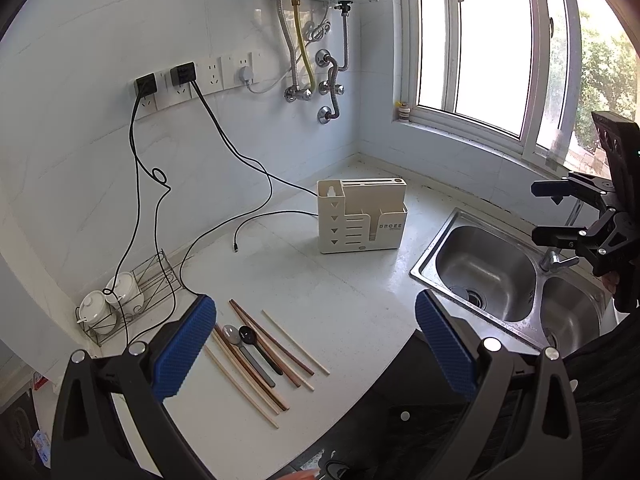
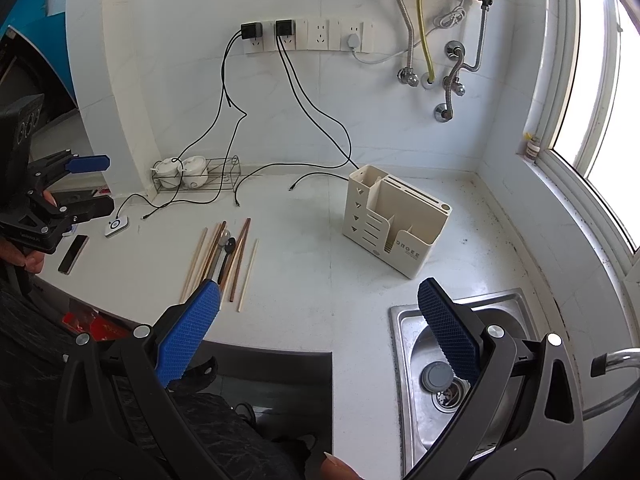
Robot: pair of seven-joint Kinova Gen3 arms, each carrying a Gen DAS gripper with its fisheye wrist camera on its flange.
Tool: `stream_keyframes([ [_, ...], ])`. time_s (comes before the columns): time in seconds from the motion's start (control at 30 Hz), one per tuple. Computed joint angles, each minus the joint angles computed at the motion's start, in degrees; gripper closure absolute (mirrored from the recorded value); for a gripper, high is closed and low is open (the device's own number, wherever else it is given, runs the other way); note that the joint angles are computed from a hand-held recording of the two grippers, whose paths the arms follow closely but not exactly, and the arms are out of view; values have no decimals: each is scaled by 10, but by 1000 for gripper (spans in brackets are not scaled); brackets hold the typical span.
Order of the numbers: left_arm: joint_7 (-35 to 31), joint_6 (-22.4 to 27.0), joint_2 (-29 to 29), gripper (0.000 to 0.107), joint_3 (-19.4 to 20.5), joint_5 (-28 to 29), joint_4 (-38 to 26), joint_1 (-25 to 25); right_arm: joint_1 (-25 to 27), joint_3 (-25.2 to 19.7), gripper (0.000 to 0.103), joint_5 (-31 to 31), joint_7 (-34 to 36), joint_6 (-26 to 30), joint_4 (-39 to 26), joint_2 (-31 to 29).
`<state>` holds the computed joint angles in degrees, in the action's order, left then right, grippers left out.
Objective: Organize utensils
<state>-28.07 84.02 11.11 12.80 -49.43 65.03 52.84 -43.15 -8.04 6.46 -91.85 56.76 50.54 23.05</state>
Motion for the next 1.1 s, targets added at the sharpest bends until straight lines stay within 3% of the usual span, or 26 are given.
stream_keyframes([
  [1.1,0,-18,-5,9,1,13,12,-14,-5,2,8,-1,4,11,-22,12],
])
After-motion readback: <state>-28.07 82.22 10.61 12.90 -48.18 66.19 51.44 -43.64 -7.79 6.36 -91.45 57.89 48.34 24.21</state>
